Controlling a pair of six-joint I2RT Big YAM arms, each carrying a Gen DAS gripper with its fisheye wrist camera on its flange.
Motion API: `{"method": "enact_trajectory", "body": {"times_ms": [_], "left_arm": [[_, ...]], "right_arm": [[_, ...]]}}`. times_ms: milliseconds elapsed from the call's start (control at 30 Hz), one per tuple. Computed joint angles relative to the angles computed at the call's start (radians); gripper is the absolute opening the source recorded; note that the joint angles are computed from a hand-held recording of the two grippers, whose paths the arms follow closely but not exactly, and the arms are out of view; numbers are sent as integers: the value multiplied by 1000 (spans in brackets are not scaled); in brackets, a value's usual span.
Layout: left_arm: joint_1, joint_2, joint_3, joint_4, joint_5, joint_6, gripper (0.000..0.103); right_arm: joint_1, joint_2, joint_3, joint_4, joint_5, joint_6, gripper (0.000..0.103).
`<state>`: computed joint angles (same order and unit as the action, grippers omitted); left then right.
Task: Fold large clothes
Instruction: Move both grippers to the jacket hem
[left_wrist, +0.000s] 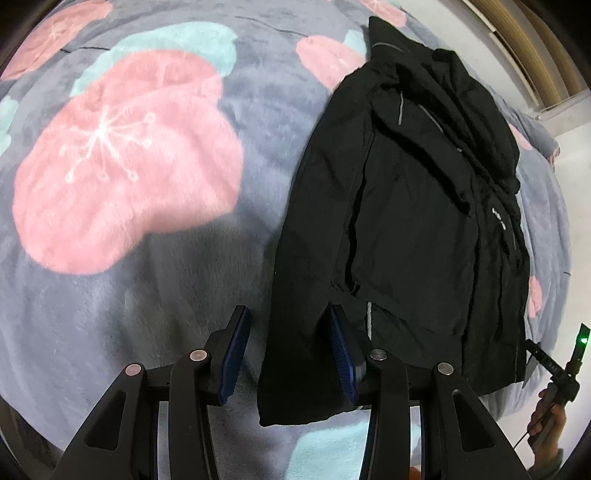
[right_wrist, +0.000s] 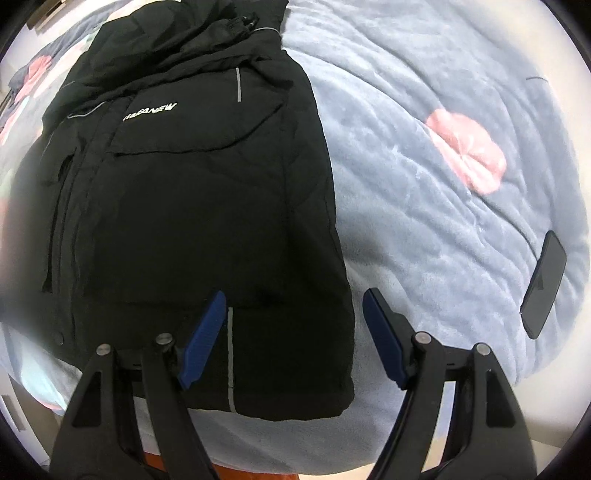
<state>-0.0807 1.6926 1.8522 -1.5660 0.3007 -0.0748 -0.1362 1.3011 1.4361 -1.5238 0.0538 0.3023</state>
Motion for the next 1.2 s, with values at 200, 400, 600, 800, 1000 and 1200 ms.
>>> {"method": "enact_trajectory", "body": {"times_ms": [200,400,600,800,1000,1200], "left_arm": [[-16,16,16,-30,-28,26,45],[-35,28,30,-46,-64,36,47],[-51,37,43,-55,-91,40,48],[-42,34,69,-72,-94,52,48],[-12,37,63,-94,-28,54,48],[-27,33,33,-91,-12,64,50]], "right_arm": [[-29,-11,-40,11,-6,-2,74],[-48,-24,-63,15,-19,4,74],[-64,-28,-81,24,-35,-2,75],[-109,-48,-116,33,-110,-14,75],[-205,-58,-153,32,-295,-38,75],[-200,-49,-144,-12,-317,-105,75]]}}
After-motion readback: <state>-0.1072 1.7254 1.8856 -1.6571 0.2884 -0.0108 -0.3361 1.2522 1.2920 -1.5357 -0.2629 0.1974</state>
